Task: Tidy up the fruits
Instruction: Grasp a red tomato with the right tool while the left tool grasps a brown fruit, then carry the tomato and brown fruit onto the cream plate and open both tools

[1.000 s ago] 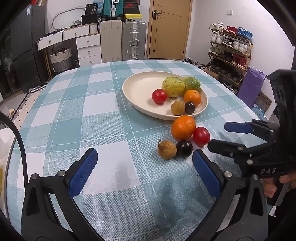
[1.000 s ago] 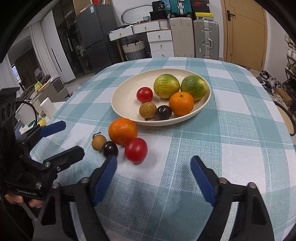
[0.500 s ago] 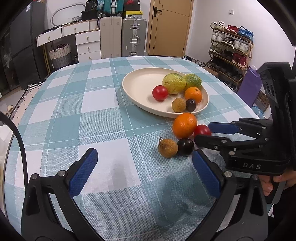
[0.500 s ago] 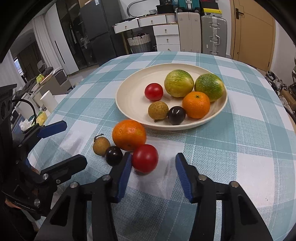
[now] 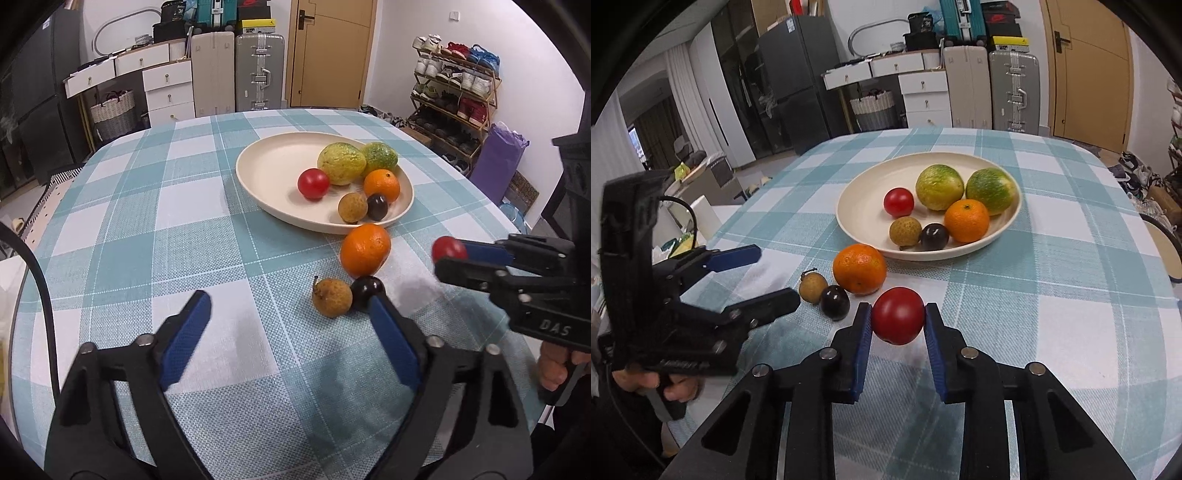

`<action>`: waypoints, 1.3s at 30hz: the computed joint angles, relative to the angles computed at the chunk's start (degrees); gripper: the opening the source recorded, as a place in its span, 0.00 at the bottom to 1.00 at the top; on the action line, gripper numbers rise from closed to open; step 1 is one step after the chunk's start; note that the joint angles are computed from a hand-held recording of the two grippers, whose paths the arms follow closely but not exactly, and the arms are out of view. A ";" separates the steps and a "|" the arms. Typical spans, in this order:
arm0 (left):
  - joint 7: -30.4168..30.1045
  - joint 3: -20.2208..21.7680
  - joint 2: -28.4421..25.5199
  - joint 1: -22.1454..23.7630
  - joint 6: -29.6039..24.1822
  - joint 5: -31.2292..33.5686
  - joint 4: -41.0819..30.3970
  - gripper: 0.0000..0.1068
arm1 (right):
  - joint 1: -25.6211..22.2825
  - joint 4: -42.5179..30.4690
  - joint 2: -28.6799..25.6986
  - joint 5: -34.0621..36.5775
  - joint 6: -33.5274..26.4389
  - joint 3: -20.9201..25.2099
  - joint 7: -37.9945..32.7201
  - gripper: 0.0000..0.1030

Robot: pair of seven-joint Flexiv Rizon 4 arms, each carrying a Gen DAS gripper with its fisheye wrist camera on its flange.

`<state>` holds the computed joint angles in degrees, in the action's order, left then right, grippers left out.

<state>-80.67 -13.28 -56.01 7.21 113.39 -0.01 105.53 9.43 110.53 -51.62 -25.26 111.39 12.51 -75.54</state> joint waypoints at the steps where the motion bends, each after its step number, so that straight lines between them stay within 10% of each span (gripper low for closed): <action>1: 0.11 -0.61 -0.09 0.58 -0.49 0.39 -0.10 0.71 | 0.43 0.25 0.35 0.28 -0.26 -0.60 -0.12 0.28; 19: 5.40 -10.19 -2.79 7.75 -6.89 2.74 -1.44 0.18 | 1.03 0.11 0.65 2.75 -0.34 -1.68 -0.67 0.28; 39: 5.36 -4.14 -1.93 1.99 -9.82 -3.62 -5.01 0.24 | 1.01 -0.01 0.67 3.49 -0.37 -2.18 -0.65 0.28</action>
<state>-75.31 -17.42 -57.94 9.20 103.58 -3.63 100.52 10.44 110.52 -50.95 -21.76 111.02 10.32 -76.19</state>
